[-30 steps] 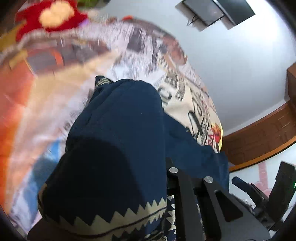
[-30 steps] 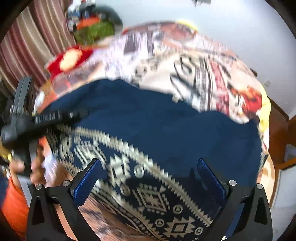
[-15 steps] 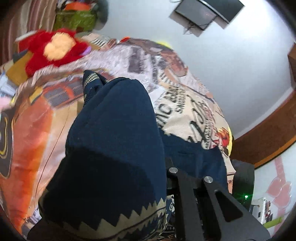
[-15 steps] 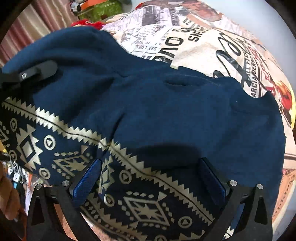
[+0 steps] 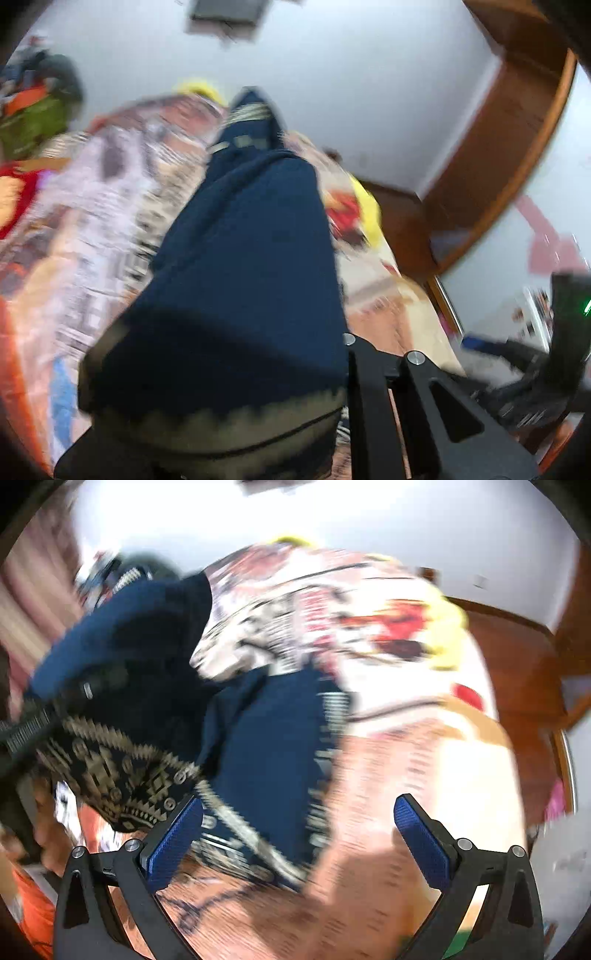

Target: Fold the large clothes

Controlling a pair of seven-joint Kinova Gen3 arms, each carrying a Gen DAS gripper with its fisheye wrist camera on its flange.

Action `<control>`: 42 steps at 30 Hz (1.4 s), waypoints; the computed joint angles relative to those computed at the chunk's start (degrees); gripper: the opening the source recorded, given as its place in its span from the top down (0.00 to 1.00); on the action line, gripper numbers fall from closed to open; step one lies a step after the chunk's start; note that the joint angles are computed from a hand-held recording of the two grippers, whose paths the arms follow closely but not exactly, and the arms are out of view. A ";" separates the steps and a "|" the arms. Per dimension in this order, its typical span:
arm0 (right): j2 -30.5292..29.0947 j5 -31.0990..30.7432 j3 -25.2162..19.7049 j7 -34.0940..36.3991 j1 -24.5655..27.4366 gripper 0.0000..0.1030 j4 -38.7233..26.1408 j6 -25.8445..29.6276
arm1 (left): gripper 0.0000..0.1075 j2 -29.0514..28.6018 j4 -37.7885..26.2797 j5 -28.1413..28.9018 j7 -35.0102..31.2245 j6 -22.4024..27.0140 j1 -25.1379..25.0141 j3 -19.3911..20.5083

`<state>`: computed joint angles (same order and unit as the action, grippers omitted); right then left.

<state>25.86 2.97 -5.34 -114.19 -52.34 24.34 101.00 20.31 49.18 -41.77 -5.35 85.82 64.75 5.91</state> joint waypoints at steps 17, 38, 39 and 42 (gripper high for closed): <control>-13.38 -4.23 -5.17 -5.49 12.51 0.00 21.04 -11.40 | 0.42 0.13 0.00 17.04 -14.02 -5.83 -1.73 1.90; 5.33 -4.56 -0.01 -1.73 -0.75 0.00 -2.55 0.54 | 0.30 -11.42 20.29 12.58 0.46 -4.46 -7.46 10.36; 4.94 -4.58 0.02 -2.10 -0.25 0.00 0.11 0.49 | 0.28 -11.38 20.75 12.35 0.84 -5.01 -7.75 10.81; 3.09 -6.30 -1.99 -2.74 3.18 0.00 8.07 -0.94 | 0.27 -10.90 21.30 12.44 0.38 -5.88 -8.31 11.77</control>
<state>28.96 -3.33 -7.33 -116.94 -49.16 32.41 100.05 9.41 70.49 -29.34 -4.97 79.94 56.44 17.67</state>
